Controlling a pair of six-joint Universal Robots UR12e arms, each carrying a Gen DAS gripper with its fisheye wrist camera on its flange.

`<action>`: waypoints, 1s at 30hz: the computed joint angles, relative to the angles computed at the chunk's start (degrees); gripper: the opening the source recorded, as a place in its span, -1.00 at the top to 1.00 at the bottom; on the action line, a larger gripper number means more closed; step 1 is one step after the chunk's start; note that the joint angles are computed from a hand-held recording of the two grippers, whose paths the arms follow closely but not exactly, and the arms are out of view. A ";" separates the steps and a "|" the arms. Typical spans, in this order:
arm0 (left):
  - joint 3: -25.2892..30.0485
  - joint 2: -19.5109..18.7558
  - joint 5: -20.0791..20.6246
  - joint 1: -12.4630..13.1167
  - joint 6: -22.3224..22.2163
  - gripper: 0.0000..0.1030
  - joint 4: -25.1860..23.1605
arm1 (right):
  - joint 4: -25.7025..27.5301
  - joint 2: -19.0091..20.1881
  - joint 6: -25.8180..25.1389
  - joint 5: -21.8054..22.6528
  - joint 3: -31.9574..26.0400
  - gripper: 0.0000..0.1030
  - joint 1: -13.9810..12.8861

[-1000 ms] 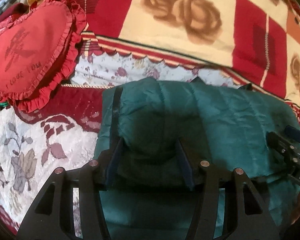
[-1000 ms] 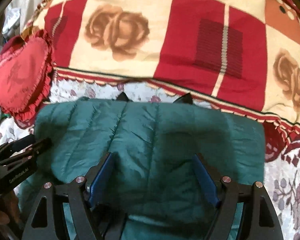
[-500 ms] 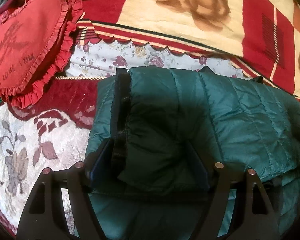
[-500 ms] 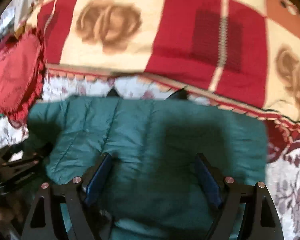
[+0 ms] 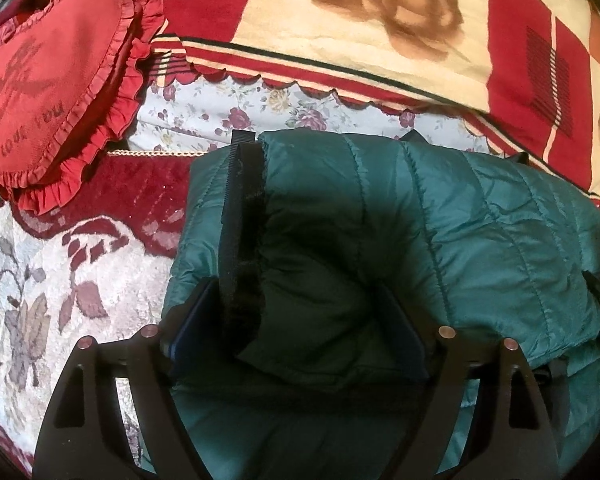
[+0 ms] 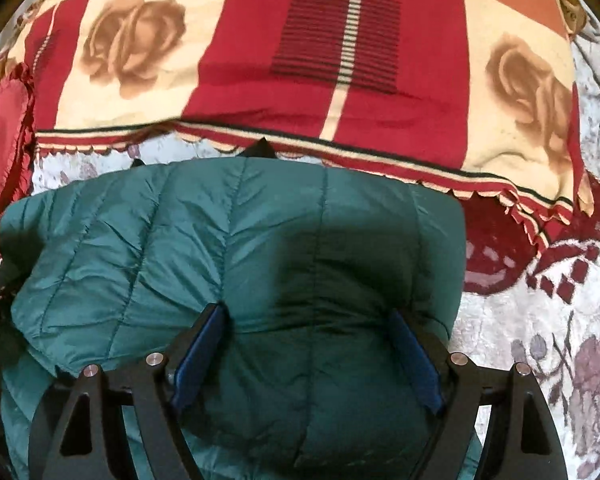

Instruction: Fold large clothes

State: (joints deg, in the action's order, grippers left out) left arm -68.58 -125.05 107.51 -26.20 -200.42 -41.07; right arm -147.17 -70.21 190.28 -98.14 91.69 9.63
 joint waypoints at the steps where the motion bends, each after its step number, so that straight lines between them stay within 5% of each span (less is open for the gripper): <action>1: -0.08 0.13 -0.08 0.00 0.00 -0.60 -0.07 | 0.33 -0.21 0.13 -0.05 -0.08 -0.59 0.03; 11: -9.39 7.42 -3.83 0.56 -2.70 -0.59 4.52 | -8.57 -10.56 0.50 1.92 10.10 -0.58 1.82; 15: -14.54 11.07 -2.54 -0.07 -2.14 -0.59 6.77 | -8.98 -14.23 4.55 5.10 14.16 -0.58 2.05; 30: -28.21 20.15 -0.89 -2.69 -3.12 -0.59 11.79 | -5.68 -21.23 6.67 3.41 22.49 -0.59 4.91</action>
State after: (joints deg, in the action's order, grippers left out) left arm -96.79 -104.90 106.62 -28.90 -203.54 -29.28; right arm -152.85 -91.44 196.95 -94.72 114.18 14.54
